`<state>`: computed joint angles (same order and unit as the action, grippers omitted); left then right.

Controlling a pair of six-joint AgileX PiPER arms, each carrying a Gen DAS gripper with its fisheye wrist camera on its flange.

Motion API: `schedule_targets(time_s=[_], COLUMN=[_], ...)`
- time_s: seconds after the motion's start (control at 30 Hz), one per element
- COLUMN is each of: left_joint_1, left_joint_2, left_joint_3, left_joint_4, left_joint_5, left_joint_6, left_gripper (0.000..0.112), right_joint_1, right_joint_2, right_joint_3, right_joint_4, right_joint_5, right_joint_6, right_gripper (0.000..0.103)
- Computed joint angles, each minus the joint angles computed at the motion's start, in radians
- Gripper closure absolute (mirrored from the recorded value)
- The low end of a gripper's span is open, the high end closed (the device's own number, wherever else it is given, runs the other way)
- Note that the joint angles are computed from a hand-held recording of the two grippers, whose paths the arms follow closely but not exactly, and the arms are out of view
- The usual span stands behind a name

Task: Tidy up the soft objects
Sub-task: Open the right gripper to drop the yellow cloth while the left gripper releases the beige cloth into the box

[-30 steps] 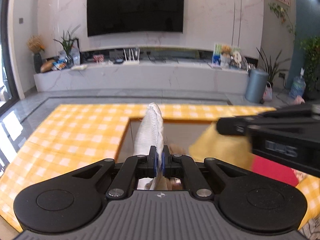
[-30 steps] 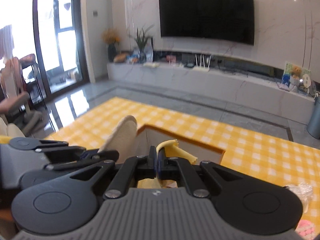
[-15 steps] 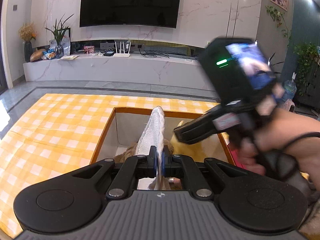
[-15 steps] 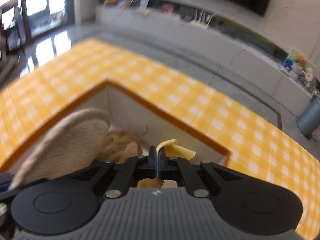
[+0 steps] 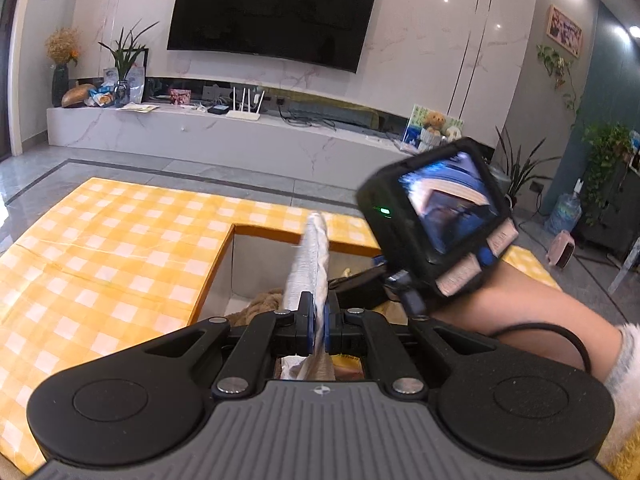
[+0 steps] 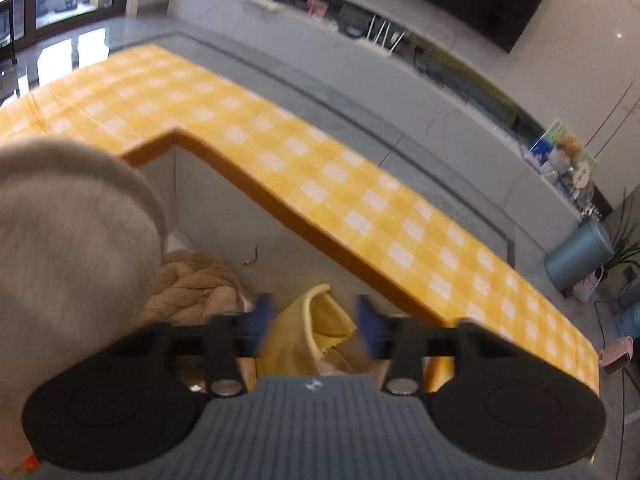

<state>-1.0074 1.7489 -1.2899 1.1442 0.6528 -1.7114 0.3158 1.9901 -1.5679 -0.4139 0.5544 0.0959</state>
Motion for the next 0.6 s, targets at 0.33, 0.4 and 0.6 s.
schedule_targets(time_s=[0.33,0.4,0.6], left_joint_1=[-0.02,-0.009,0.023], left_joint_2=[0.007,0.032,0.15], left_joint_3=[-0.018,-0.04,-0.147], left_joint_4=[0.004,-0.051,-0.291], left_joint_5=[-0.117,-0.162,-0.202], left_joint_6=[0.027,0.079,0.301], left_gripper=[0.107,0.107,0.107], right_joint_1=[-0.067,-0.103,-0.218], right_joint_2=[-0.277,-0.325,-0.414], right_joint_3=[0.252,0.289,0.358], right_joint_4=[-0.208,-0.173,0.101], right_joint_5=[-0.167,-0.187,-0.209], right_joint_6=[0.247,0.226,-0.019], right_gripper=[0.016,0.013,0.013])
